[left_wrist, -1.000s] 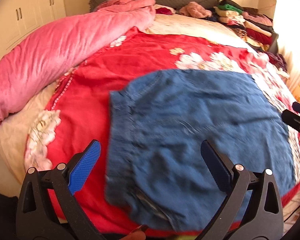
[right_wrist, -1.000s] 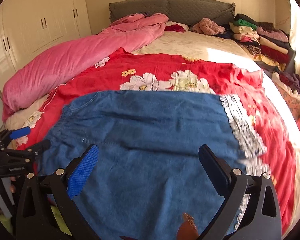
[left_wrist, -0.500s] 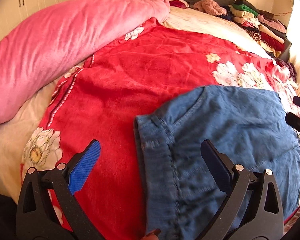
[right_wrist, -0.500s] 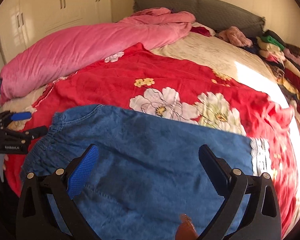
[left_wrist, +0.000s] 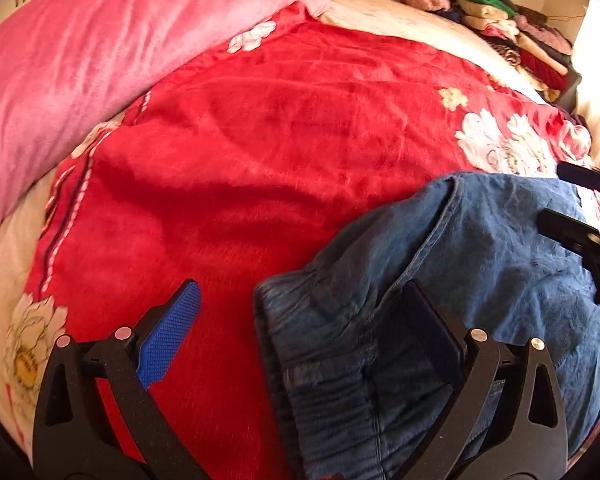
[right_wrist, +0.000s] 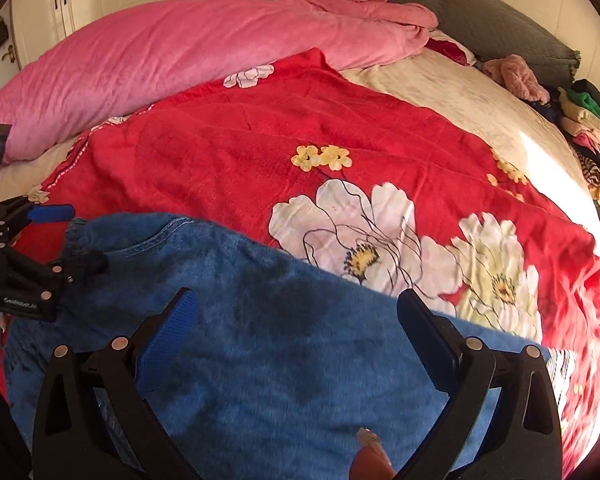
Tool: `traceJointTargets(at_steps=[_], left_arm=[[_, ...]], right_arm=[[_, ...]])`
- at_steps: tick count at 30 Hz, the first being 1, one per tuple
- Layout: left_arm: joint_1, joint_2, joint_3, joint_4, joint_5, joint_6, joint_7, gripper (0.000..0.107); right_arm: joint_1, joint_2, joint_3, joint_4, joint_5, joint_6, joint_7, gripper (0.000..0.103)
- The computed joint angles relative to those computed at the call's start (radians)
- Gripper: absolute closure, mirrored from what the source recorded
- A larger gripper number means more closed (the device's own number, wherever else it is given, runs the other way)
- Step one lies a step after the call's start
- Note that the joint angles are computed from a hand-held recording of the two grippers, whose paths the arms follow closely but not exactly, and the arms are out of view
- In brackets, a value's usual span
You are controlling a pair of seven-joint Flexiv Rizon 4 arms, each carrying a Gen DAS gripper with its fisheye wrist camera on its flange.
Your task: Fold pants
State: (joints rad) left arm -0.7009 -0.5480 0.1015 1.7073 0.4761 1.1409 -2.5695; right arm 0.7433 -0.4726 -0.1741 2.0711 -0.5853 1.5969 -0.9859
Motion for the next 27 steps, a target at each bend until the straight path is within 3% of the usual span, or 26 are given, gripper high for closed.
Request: traceJointTargets(at_steps=[1, 2, 5, 8, 12, 18, 19, 20, 22, 24, 25, 27], left_arm=[[0.001, -0.002, 0.001, 0.003, 0.010, 0.020, 0.002, 0.023], [0.007, -0.006, -0.003, 0.004, 0.008, 0.037, 0.008, 0.043], [-0.003, -0.012, 0.015, 0.009, 0.013, 0.091, 0.012, 0.068], [-0.044, -0.002, 0.056, 0.005, 0.058, 0.098, -0.006, 0.076], [-0.101, 0.041, 0.096, 0.006, 0.147, 0.100, -0.062, 0.078], [-0.109, 0.093, 0.062, 0.008, 0.247, 0.060, -0.120, 0.079], [-0.099, 0.098, 0.051, 0.013, 0.253, 0.062, -0.125, 0.079], [-0.094, 0.101, 0.043, 0.014, 0.261, 0.058, -0.130, 0.079], [-0.082, 0.101, 0.024, 0.010, 0.267, 0.047, -0.132, 0.079], [-0.080, 0.100, 0.014, 0.007, 0.279, 0.033, -0.138, 0.079], [-0.081, 0.101, 0.011, 0.005, 0.287, 0.026, -0.142, 0.079], [-0.083, 0.105, 0.005, 0.004, 0.304, 0.017, -0.153, 0.079]], right_arm=[[-0.013, -0.011, 0.018, -0.017, 0.000, -0.014, -0.013, 0.004], [-0.029, -0.025, 0.040, -0.038, 0.001, -0.032, -0.027, 0.004], [-0.062, -0.050, 0.088, -0.077, -0.003, -0.074, -0.057, 0.004], [-0.059, -0.067, 0.090, -0.097, -0.031, -0.098, -0.073, 0.004], [-0.035, -0.075, 0.059, -0.099, -0.072, -0.092, -0.055, 0.004], [-0.018, -0.080, 0.045, -0.090, -0.105, -0.027, -0.082, 0.006], [-0.018, -0.083, 0.050, -0.092, -0.106, -0.024, -0.100, 0.012], [-0.035, -0.086, 0.078, -0.097, -0.100, -0.033, -0.127, 0.027], [-0.035, -0.086, 0.103, -0.099, -0.067, -0.051, -0.175, 0.041], [0.037, -0.076, 0.010, -0.064, -0.128, -0.005, -0.132, 0.051], [0.061, -0.072, -0.013, -0.050, -0.128, 0.016, -0.137, 0.062], [0.070, -0.063, -0.012, -0.033, -0.102, 0.028, -0.138, 0.073]])
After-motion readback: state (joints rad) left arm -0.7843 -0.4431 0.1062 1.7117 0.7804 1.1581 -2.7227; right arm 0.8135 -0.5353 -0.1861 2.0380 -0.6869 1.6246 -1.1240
